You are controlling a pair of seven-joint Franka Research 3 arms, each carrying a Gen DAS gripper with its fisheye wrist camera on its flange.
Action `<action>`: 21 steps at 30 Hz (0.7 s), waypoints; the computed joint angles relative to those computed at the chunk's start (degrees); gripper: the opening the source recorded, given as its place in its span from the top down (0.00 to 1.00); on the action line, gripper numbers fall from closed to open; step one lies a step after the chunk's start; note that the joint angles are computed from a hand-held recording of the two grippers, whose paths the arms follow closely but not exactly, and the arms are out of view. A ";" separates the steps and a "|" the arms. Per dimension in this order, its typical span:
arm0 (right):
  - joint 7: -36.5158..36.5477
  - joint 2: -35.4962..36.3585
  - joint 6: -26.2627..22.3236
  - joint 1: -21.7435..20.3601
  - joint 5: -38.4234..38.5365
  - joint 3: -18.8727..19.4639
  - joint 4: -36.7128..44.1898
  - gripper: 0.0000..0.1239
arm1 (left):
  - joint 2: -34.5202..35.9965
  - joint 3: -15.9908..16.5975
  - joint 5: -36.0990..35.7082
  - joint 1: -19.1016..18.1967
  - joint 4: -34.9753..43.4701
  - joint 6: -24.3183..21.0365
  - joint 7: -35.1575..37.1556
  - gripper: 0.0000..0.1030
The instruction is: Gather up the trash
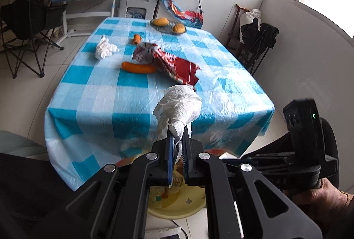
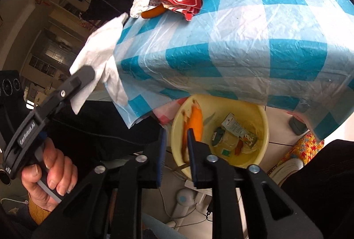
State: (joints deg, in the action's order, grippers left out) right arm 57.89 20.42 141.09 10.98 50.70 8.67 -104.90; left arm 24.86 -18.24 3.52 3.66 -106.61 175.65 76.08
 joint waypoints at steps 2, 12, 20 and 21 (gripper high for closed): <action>0.45 -0.65 2.57 0.06 0.87 -0.21 -0.93 0.60 | 0.54 -0.21 -0.28 -0.19 1.03 -5.07 0.24 0.75; 1.89 -2.27 17.61 1.77 1.53 -0.20 -4.59 0.47 | -0.68 17.37 15.36 -15.36 0.59 -3.61 -15.98 0.25; 9.82 -0.12 21.70 4.47 -11.43 -1.36 -3.64 0.42 | -0.67 18.80 22.68 -15.37 1.57 -3.11 -23.74 0.14; 10.41 -0.01 21.87 4.49 -12.56 -1.32 -3.67 0.42 | -0.73 18.67 23.05 -15.14 1.56 -3.01 -24.29 0.13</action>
State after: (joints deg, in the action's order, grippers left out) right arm 68.30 20.42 162.96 15.48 38.14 7.35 -108.58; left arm 24.13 0.43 26.57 -11.48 -105.05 172.65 51.79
